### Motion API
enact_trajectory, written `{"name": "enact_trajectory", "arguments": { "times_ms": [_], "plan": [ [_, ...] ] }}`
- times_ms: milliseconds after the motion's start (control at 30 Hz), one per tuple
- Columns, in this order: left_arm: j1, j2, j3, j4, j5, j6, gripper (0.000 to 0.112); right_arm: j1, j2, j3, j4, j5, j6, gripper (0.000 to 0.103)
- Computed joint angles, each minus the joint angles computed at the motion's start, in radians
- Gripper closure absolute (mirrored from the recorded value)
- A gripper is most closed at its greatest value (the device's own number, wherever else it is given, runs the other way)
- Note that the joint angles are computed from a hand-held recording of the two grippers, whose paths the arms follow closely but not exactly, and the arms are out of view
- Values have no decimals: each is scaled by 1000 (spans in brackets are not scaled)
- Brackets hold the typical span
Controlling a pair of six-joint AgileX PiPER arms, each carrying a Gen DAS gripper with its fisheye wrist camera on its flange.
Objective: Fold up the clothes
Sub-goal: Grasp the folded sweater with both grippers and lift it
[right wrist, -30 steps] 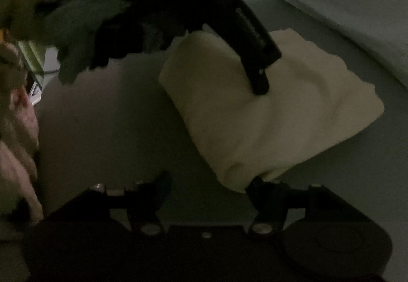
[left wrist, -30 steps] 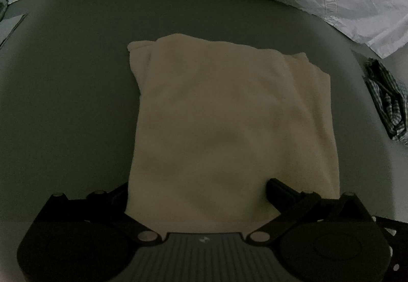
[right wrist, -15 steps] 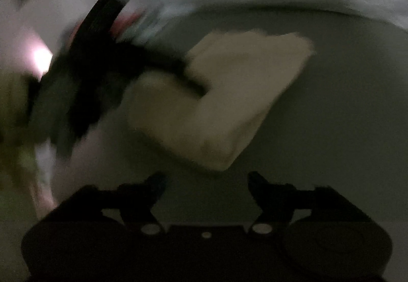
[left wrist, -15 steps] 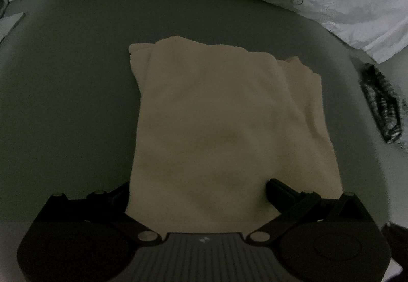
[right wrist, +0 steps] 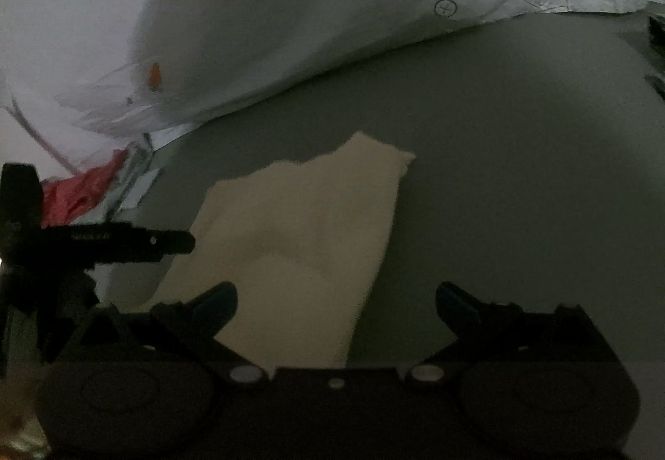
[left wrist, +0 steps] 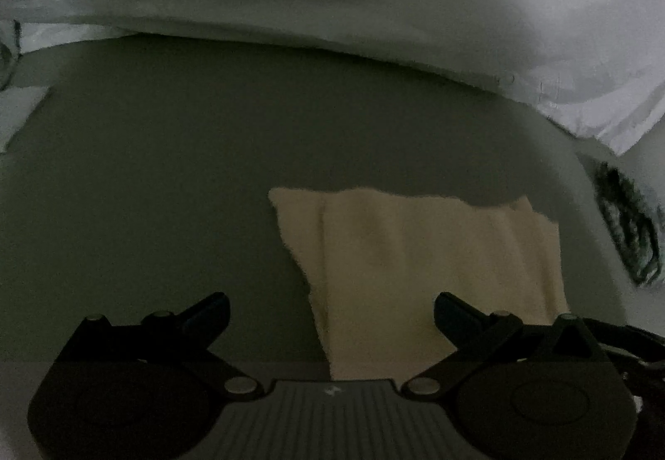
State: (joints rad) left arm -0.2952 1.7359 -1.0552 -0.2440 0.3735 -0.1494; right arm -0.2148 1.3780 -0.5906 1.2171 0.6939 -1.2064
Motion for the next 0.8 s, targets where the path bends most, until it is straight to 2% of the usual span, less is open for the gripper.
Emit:
{"name": "enact_trajectory", "arguments": {
  "times_ms": [67,167,233,333,433,500,533,567,600,633,667,700,800],
  "plan": [
    [22,40,-22,-144,-19,131,9,62,46,-33,26,-63,-9,0],
    [37,94,-60,-235,-37,213,9,148,114,-87,44,-165,-21,0],
    [45,106,-63,-362,-51,347,9,189,163,-135,11,-205,4,0],
    [48,119,-69,-491,-57,498,9,240,214,-192,-37,-250,41,0],
    [49,136,-72,-677,-47,725,10,282,249,-254,-129,-277,196,1],
    [67,152,-86,-827,9,889,12,302,275,-297,-153,-267,275,9],
    [74,158,-88,-888,29,934,17,323,286,-323,-204,-271,352,18],
    [77,162,-85,-937,31,943,36,339,291,-338,-248,-275,403,31],
    [69,159,-77,-956,12,938,48,344,294,-350,-260,-258,414,42],
    [48,148,-65,-934,-33,911,54,348,296,-360,-260,-239,414,69],
    [29,138,-54,-911,-65,889,71,352,293,-356,-248,-225,415,77],
    [15,130,-45,-901,-75,879,85,372,271,-338,-268,-251,426,78],
    [-23,74,-2,-904,-114,843,89,442,195,-286,-394,-338,518,80]
  ]
}}
